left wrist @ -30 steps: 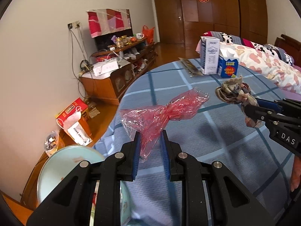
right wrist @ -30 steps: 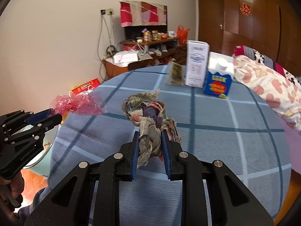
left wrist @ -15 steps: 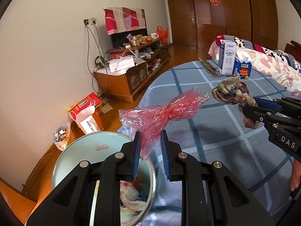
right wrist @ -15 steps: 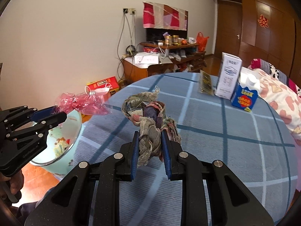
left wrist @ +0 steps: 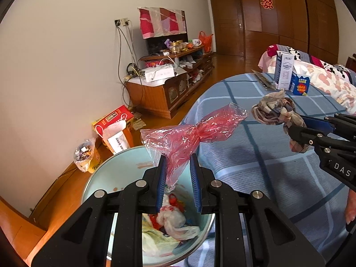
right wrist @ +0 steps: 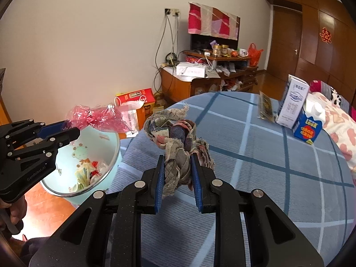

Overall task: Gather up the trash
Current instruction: 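Carry the pink bag and cloth rag over the bucket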

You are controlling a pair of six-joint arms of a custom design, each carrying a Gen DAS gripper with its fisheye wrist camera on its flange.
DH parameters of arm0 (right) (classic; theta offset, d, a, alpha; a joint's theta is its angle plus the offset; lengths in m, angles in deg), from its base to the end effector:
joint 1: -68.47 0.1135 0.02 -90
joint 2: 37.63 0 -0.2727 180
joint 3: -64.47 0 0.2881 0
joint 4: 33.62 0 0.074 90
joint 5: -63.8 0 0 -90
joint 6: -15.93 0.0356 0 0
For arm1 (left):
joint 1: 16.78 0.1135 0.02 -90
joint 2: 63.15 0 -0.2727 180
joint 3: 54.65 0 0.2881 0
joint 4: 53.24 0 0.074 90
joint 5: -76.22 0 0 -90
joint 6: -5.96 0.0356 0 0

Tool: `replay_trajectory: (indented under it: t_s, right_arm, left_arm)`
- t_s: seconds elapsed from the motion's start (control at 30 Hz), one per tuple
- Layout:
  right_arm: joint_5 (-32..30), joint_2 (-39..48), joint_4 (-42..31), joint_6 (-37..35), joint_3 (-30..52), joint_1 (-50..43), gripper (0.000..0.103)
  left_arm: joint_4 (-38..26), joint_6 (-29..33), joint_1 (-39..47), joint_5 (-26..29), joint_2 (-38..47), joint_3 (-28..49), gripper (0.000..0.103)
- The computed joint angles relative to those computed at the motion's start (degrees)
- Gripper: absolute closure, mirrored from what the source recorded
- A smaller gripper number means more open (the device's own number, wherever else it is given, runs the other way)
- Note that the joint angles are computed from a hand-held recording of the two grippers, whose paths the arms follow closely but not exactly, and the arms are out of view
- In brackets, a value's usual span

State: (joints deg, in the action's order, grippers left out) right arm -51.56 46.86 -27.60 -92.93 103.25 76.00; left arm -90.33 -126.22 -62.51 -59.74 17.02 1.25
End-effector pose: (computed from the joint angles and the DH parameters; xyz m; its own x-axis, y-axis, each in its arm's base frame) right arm 0.2723 0.0514 0.1109 -0.4552 -0.3548 -0.8166 -0.6259 0.7798 0.0101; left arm 0.2162 -0.1851 0.1771 -0.6267 -0.0258 -0.7788 -0.2207 0.9644 0.1457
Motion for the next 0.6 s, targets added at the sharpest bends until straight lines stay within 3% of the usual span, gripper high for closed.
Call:
replay_trajectory:
  t_s: [0.6]
  right_arm:
    - [3.6,-0.5,1.0,1.0,-0.6,7.7,0.079]
  left_arm:
    - [-4.8,-3.9,1.2,-2.2,-7.2,-5.9,0.082]
